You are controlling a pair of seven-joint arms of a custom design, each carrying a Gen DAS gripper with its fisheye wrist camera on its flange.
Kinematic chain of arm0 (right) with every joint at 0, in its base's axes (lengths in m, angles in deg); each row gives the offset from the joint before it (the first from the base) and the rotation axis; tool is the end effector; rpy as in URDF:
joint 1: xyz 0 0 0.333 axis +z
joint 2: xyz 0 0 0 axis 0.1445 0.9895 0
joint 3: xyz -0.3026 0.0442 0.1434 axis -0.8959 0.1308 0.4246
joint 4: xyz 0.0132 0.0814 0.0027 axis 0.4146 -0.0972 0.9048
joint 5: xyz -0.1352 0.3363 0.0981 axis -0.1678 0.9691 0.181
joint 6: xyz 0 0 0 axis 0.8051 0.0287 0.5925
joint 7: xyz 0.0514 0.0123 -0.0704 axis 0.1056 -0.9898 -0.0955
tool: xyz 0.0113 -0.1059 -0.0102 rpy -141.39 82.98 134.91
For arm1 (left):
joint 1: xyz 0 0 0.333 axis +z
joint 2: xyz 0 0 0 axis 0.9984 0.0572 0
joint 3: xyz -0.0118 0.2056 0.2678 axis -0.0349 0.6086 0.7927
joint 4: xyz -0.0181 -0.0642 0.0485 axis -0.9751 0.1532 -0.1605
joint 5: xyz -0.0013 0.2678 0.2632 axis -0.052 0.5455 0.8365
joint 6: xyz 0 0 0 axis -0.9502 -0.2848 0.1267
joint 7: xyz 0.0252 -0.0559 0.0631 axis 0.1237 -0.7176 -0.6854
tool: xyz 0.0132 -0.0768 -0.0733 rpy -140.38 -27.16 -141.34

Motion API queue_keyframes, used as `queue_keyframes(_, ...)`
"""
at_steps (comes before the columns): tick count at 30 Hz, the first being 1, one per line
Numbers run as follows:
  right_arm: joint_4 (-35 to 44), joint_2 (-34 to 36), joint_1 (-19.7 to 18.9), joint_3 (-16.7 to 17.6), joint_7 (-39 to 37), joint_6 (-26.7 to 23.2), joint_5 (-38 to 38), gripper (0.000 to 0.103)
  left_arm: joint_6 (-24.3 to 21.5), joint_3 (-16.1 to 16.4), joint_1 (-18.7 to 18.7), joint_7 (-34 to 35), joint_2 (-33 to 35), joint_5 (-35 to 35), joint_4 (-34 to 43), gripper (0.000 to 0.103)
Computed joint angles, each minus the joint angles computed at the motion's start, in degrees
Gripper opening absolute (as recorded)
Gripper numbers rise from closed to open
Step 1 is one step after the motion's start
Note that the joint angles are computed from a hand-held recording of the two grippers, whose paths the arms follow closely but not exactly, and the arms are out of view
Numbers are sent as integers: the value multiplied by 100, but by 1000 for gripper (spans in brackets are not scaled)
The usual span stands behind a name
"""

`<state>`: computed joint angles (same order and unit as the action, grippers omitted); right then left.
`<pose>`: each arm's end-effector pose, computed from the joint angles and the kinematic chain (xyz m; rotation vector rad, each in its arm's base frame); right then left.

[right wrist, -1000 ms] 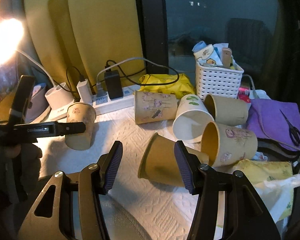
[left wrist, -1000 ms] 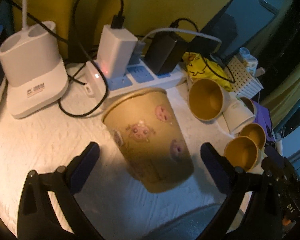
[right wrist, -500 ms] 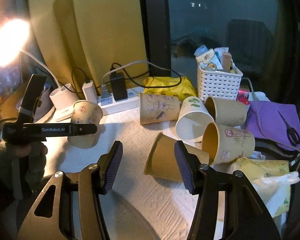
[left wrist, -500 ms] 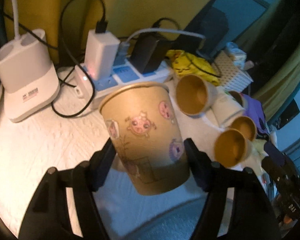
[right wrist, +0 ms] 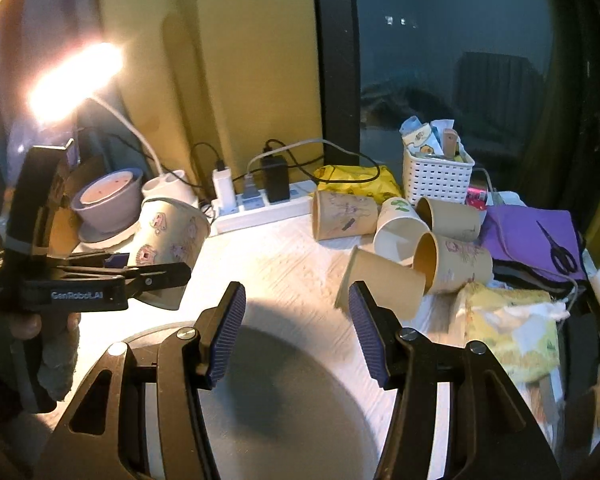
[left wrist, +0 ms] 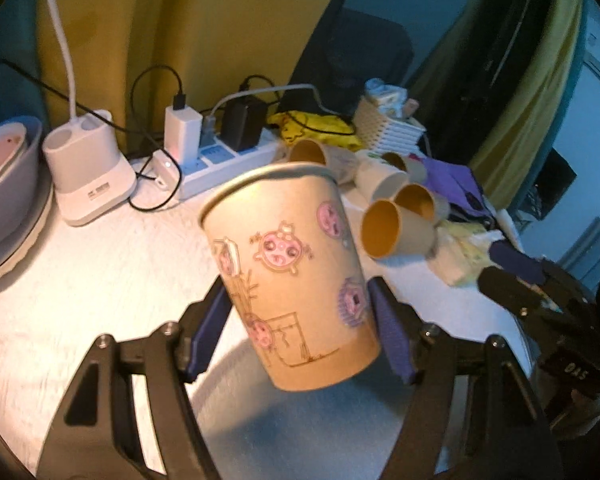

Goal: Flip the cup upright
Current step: 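Close the left gripper on the cup body and lift it, then carry the cup over the mat toward the right gripper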

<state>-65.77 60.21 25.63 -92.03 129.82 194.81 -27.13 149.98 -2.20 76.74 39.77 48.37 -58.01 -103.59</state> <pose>0.5119 0.1141 0.5202 -1.7195 1.4126 -0.7571 0.5843 -0.2590 0.5290 -1.6924 2.1391 -1.1956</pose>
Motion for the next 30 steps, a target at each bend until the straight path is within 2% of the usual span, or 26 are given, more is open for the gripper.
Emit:
queue_keyframes(1, -76, -68, -300, 320, 50, 6, -33, 57, 40, -67, 53, 143, -127, -169, -145, 70)
queue_keyframes(4, -315, -290, -692, 780, 161, -2, -118, 57, 174, -109, 51, 529, -482, -572, -551, 70)
queue_keyframes(5, -404, -372, -973, 1083, 226, 6, -159, 57, 213, -100, 21, 685, -617, -718, -703, 70)
queue_keyframes(7, -543, -494, -1254, 1394, 310, 42, -220, 57, 210, -37, -74, 956, -829, -1017, -930, 70)
queue_keyframes(9, -708, -665, -1717, 1884, 402, 73, -258, 57, 248, 64, -204, 1104, -995, -1219, -1125, 70)
queue_keyframes(13, -988, -975, -2126, 2333, 562, 122, -278, 57, 434, 268, -510, 1579, -1409, -1786, -1605, 70)
queue_keyframes(19, -1426, -1473, -2404, 2737, 781, 169, -255, 57, 571, 594, -1014, 2051, -1923, -2311, -2185, 70)
queue_keyframes(24, -1728, -1871, -2496, 2987, 1041, 136, -268, 57, 857, 844, -1482, 2327, -2375, -2588, -2702, 70)
queue_keyframes(27, -1940, -2072, -2197, 2822, 1198, 161, -295, 57, 1173, 1079, -1956, 2727, -2638, -2989, -2991, 70)
queue_keyframes(30, -2163, -2207, -1471, 2248, 1269, 199, -327, 57, 1963, 1369, -2715, 3205, -2855, -3319, -3345, 70)
